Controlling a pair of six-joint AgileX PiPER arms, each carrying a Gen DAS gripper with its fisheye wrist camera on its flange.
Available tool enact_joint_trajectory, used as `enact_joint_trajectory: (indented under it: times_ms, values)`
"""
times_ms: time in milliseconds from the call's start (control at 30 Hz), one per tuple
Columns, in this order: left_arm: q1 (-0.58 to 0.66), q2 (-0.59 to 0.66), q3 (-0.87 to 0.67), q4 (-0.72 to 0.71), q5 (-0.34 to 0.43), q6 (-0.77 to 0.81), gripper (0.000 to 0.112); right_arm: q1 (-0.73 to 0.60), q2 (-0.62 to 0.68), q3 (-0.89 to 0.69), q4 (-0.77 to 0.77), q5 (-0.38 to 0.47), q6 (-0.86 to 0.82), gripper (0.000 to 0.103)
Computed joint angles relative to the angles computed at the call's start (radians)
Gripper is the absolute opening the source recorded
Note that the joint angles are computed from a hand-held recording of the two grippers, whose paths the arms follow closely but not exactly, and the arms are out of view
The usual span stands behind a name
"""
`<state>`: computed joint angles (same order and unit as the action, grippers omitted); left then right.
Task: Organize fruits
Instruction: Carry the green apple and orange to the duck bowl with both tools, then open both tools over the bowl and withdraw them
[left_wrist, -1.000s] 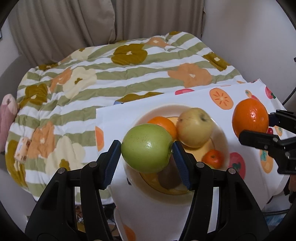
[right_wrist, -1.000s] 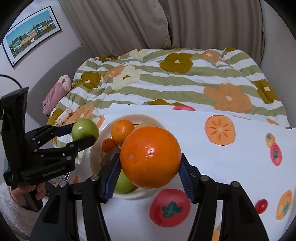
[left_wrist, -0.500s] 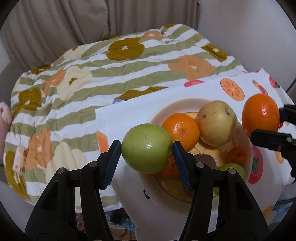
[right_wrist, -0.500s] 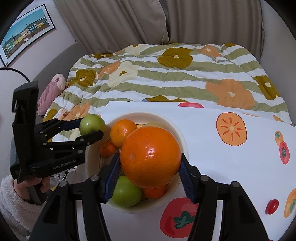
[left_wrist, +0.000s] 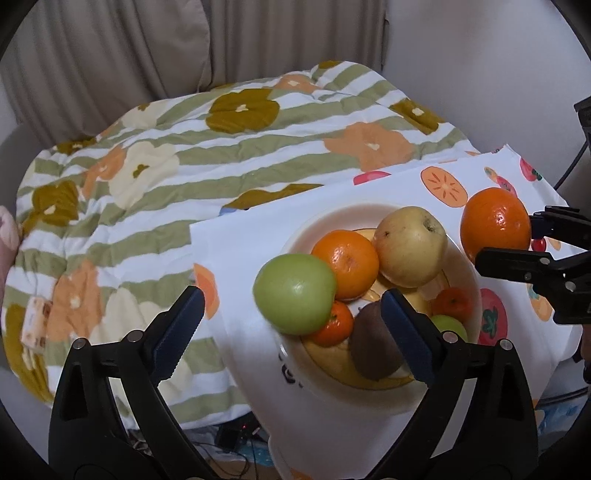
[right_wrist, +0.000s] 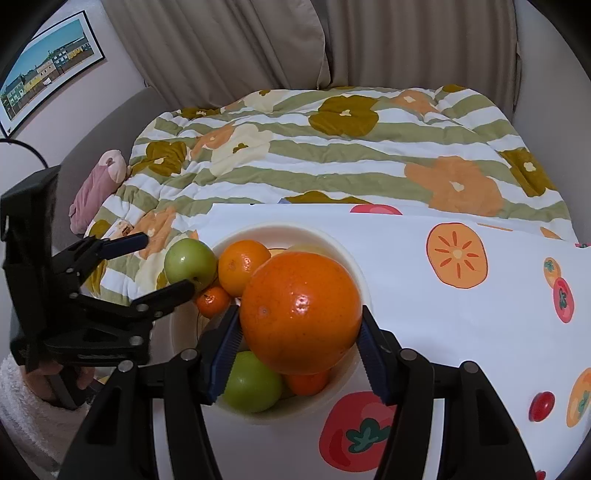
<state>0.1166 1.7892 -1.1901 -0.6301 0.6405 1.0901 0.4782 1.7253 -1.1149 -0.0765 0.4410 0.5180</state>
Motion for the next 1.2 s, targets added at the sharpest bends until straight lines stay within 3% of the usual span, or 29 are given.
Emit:
enact_joint_trajectory:
  times_ms: [300, 467, 733, 767, 800, 867, 1200]
  values:
    - [0.047, -0.049, 0.056, -0.01, 0.009, -0.035, 0.101, 0.018, 0.016, -0.008, 0.056, 0.007, -0.074, 0.056]
    - [0.063, -0.064, 0.099, 0.022, -0.031, -0.044, 0.101, 0.037, 0.037, 0.01, 0.086, -0.034, -0.088, 0.056]
    - [0.098, -0.084, 0.147, 0.035, -0.055, -0.024, 0.101, 0.072, 0.059, 0.016, -0.02, -0.064, 0.031, 0.058]
    - [0.103, -0.089, 0.154, 0.03, -0.054, -0.017, 0.101, 0.072, 0.044, 0.042, -0.03, -0.104, 0.052, 0.067]
    - [0.104, -0.093, 0.159, 0.028, -0.056, -0.015, 0.101, 0.074, 0.033, 0.059, -0.04, -0.13, 0.068, 0.087]
    - [0.111, -0.104, 0.173, 0.017, -0.055, -0.004, 0.101, 0.078, 0.008, 0.092, -0.103, -0.176, 0.141, 0.103]
    - [0.122, -0.171, 0.228, -0.001, -0.054, 0.024, 0.101, 0.102, -0.03, 0.107, -0.214, -0.153, 0.249, 0.103]
